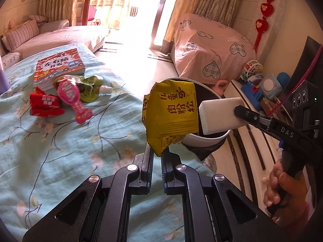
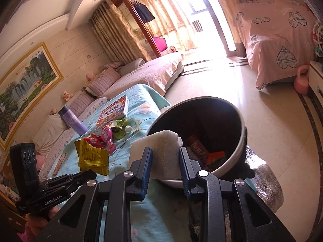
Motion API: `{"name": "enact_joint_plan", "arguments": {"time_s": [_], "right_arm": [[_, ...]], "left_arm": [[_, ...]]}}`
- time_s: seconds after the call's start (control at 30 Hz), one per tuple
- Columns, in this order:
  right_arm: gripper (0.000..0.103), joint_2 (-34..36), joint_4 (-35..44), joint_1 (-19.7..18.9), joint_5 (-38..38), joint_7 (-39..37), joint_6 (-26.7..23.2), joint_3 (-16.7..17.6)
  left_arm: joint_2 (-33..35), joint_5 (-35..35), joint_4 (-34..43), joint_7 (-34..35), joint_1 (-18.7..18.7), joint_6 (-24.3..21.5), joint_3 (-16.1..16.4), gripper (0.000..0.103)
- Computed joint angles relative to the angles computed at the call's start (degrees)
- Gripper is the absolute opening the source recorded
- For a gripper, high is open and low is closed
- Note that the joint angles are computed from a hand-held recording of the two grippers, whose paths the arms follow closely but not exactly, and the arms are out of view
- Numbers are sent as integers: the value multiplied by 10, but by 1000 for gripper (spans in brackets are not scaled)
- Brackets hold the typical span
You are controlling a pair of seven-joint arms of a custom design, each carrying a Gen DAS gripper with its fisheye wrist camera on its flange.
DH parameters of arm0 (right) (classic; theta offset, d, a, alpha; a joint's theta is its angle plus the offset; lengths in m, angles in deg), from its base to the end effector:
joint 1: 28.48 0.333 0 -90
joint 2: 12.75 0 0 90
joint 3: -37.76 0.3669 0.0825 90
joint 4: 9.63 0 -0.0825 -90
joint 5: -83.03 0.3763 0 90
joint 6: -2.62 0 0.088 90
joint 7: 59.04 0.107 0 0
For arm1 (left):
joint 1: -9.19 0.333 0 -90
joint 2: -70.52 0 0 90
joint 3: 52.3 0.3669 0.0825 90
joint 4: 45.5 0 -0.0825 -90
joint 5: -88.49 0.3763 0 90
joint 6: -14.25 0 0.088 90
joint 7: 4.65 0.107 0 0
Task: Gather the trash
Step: 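Carry the bag and sponge over the bin and open both tools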
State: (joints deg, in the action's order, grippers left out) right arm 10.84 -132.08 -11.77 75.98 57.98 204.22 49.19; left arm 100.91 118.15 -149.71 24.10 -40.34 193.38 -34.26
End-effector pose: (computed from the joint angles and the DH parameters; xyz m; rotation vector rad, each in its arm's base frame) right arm 0.5625 0.3011 0.3874 -1.6122 1.4591 -0.2902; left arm 0.5619 -0.4392 0.3877 -1.7605 1.9513 -1.0410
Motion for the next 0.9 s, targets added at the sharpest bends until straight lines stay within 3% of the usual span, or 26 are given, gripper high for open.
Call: {"name": "enact_joint_plan", "arguments": {"time_s": [0.5, 0.9], "right_arm": [[27, 9, 25, 9, 34, -26, -24, -29], [27, 17, 36, -18, 33, -32, -36, -15]], "left_arm": [[68, -67, 139, 144, 129, -82, -178, 6], [116, -109, 220, 205, 145, -141, -213, 6]]}}
